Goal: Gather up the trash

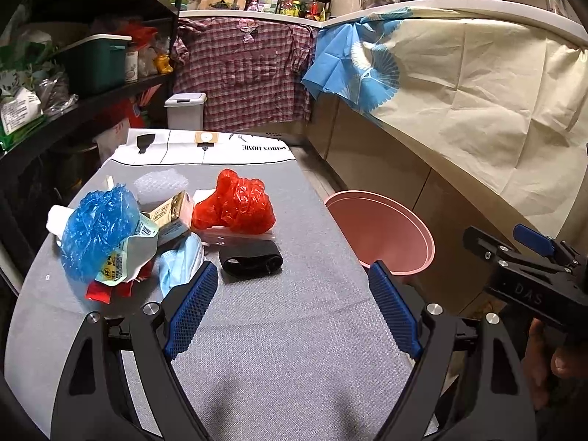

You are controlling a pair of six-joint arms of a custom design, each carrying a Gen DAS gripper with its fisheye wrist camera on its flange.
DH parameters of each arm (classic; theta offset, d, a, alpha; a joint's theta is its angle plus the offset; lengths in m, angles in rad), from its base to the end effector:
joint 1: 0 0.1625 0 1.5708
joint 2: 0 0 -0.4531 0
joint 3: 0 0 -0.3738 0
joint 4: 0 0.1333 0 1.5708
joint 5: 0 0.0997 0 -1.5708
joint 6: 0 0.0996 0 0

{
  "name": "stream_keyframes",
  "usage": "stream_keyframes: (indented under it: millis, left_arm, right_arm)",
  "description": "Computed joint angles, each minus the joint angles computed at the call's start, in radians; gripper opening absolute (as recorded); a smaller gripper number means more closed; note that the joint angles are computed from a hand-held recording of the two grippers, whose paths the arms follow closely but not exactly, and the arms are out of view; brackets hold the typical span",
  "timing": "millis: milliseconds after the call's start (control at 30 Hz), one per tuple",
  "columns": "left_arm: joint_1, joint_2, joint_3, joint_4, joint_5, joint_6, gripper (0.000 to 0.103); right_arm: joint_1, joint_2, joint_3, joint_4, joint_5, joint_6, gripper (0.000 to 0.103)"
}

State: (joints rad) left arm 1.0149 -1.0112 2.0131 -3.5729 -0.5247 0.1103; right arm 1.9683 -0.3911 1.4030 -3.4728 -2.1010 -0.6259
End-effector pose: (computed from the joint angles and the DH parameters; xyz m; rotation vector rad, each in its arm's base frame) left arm -0.0973 -0.5726 0.2885 0.0579 2.0781 -1.3093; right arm 0.3655 -0.6563 0.0417 0.8789 -2.1819 1.0333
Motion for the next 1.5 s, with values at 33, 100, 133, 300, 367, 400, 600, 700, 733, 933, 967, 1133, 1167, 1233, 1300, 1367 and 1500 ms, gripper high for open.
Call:
stream_keyframes:
  millis: [33, 100, 133, 300, 367, 400, 600, 700, 733, 933, 967, 1133, 1167, 1233, 1300, 1367, 1500]
  left_arm:
    - [0.0, 0.001, -0.001, 0.002, 0.001, -0.001, 0.082]
    - [0.0, 0.001, 0.001, 0.003, 0.0, -0.002, 0.082]
    - [0.0, 0.001, 0.0, 0.004, 0.0, -0.002, 0.082]
    - [-0.001, 0.001, 0.001, -0.002, -0.003, 0.002, 0.082]
    - [-0.002, 0.0, 0.001, -0.002, -0.004, 0.001, 0.082]
    - [-0.002, 0.0, 0.002, -0.003, -0.004, 0.001, 0.082]
    - [0.0, -0.001, -0.002, 0.013, -0.01, -0.008, 0.081]
    - [0.001, -0.001, -0.002, 0.013, -0.014, -0.006, 0.079]
    - [0.001, -0.002, -0.002, 0.009, -0.012, -0.001, 0.078]
    - [0.007, -0.008, -0.001, -0.032, 0.021, 0.016, 0.067]
    - [0.01, -0.011, -0.001, -0.031, 0.028, 0.009, 0.066]
    - [0.028, -0.028, -0.001, -0.024, 0.064, -0.028, 0.058]
    - [0.031, -0.029, -0.002, -0.029, 0.076, -0.026, 0.055]
    - [0.036, -0.028, -0.006, -0.043, 0.097, -0.019, 0.052]
    - [0.041, -0.029, -0.01, -0.065, 0.113, -0.009, 0.049]
    - [0.045, -0.029, -0.013, -0.089, 0.127, 0.003, 0.043]
    - [0.054, -0.027, -0.027, -0.156, 0.164, 0.044, 0.035]
  right_arm:
    - [0.0, 0.0, 0.001, -0.001, 0.001, -0.001, 0.091]
    - [0.001, -0.001, 0.002, 0.0, 0.004, -0.002, 0.09]
    - [0.001, -0.001, 0.002, 0.001, 0.005, -0.003, 0.089]
    - [0.002, 0.0, 0.004, -0.002, 0.009, -0.004, 0.087]
    - [0.001, 0.0, 0.004, -0.002, 0.009, -0.005, 0.087]
    - [0.001, 0.0, 0.004, -0.001, 0.009, -0.005, 0.086]
    - [0.001, -0.002, 0.006, -0.003, 0.012, -0.003, 0.082]
    - [0.001, 0.0, 0.001, 0.004, 0.016, 0.0, 0.079]
    - [0.0, 0.0, 0.002, 0.003, 0.018, -0.002, 0.078]
    - [0.0, 0.0, 0.001, 0.025, 0.059, -0.002, 0.064]
    - [-0.001, -0.001, 0.002, 0.033, 0.073, 0.0, 0.063]
    - [0.004, 0.013, -0.016, 0.064, 0.098, -0.009, 0.048]
    - [0.004, 0.017, -0.021, 0.072, 0.105, -0.007, 0.047]
    - [0.005, 0.024, -0.035, 0.099, 0.119, 0.006, 0.042]
    - [0.006, 0.03, -0.051, 0.143, 0.143, 0.025, 0.04]
    - [0.01, 0.043, -0.074, 0.187, 0.163, 0.037, 0.038]
    - [0.017, 0.076, -0.132, 0.284, 0.201, 0.073, 0.038]
